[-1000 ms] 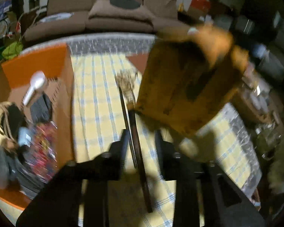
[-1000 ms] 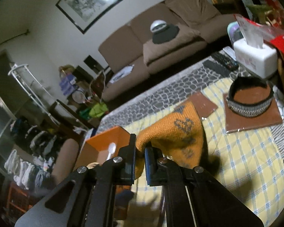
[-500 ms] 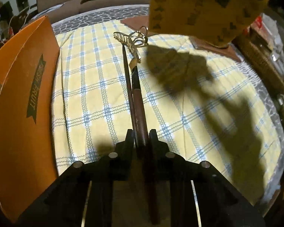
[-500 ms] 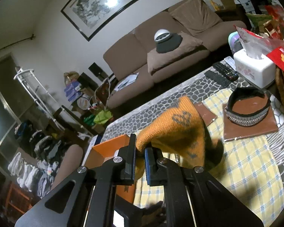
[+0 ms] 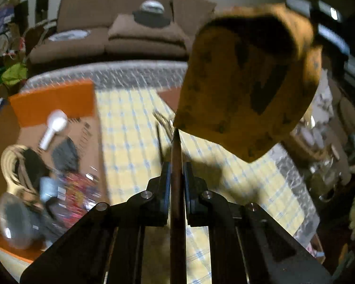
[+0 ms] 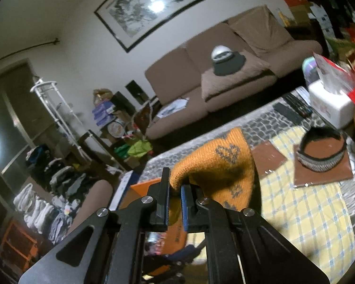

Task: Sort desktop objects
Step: 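Carry the stick and orange sock into the orange box and open both grippers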

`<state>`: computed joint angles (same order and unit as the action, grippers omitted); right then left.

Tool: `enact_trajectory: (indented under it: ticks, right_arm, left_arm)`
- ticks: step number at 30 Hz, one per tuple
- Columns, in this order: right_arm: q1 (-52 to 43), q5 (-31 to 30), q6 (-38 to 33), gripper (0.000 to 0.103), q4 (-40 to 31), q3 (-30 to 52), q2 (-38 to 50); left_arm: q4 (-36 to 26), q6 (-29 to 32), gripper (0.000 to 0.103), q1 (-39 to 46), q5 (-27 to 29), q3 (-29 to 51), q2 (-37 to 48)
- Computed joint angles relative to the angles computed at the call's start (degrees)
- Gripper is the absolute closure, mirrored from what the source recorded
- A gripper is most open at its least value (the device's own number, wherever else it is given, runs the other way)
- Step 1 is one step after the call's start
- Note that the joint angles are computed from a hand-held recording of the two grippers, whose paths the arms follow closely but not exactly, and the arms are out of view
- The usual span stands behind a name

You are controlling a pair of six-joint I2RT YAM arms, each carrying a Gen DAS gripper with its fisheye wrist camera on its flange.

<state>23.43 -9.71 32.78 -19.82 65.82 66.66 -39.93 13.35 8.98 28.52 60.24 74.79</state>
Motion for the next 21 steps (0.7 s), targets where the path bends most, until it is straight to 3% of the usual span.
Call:
enact_trajectory:
  ticks: [6, 10, 21]
  right_arm:
    - [8.5, 3.9, -0.5, 0.096, 1.4, 4.5, 2.4]
    - [14.8, 6.6, -1.1, 0.096, 2.7, 9.4, 8.5]
    - [23.2, 5.4, 1.5, 0.096, 7.5, 20.8, 28.3]
  left_arm:
    - [-5.0, 4.7, 0.093, 12.4, 4.7, 9.1, 3.7]
    - [-7.0, 7.9, 0.093, 22.0, 7.8, 14.9, 9.2]
    - [-3.4, 10.2, 0.093, 33.5, 9.4, 22.8, 23.4]
